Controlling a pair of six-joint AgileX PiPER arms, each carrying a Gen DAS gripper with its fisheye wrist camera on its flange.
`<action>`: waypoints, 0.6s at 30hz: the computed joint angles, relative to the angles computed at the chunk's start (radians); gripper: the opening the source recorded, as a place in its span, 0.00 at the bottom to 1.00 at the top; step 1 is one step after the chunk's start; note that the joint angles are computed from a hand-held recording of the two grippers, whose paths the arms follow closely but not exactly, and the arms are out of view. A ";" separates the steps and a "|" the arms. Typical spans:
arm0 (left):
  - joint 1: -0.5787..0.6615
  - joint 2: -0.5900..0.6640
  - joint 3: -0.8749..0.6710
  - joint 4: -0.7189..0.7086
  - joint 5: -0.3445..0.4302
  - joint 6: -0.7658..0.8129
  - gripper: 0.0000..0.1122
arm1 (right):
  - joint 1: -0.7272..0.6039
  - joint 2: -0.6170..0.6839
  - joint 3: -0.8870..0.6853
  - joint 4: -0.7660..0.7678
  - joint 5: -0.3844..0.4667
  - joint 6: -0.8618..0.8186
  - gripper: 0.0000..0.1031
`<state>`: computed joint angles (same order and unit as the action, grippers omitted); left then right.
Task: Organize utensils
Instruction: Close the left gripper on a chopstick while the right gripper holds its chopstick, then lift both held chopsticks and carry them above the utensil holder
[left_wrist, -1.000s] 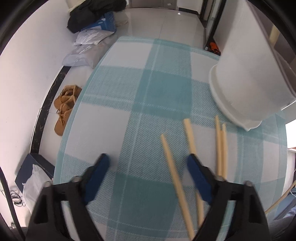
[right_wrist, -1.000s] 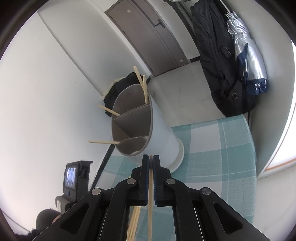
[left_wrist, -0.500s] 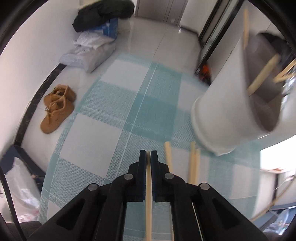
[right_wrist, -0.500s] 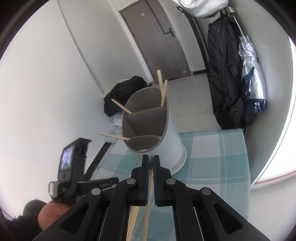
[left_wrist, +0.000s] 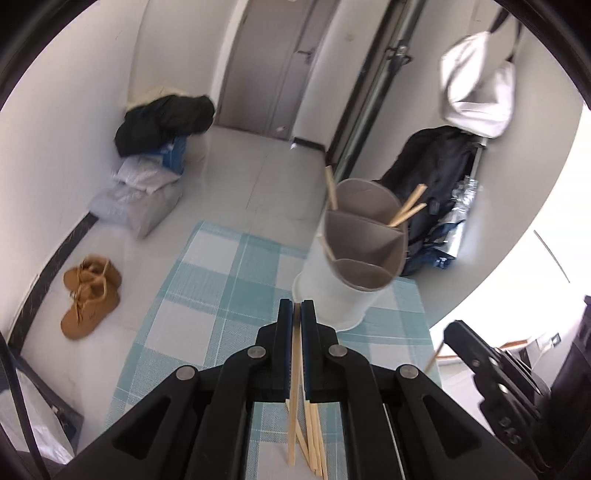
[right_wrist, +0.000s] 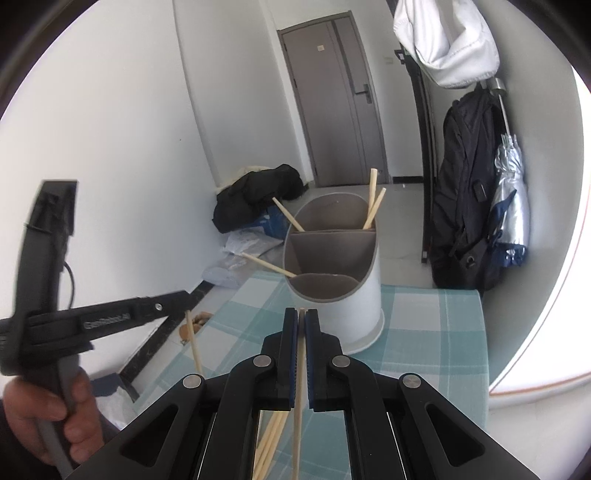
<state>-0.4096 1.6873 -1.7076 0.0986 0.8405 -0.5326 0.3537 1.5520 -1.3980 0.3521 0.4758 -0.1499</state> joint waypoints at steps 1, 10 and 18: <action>0.001 -0.002 0.002 -0.009 0.003 0.014 0.01 | 0.004 -0.007 0.010 -0.010 -0.008 0.009 0.03; -0.032 -0.004 -0.038 0.022 0.102 0.050 0.01 | 0.007 -0.038 0.020 -0.002 -0.032 0.009 0.03; -0.065 0.003 -0.083 0.040 0.153 0.074 0.01 | 0.013 -0.051 0.031 -0.047 -0.039 0.067 0.03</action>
<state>-0.4749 1.6907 -1.7904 0.1382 0.9932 -0.4585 0.3668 1.5014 -1.3669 0.3054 0.4366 -0.0829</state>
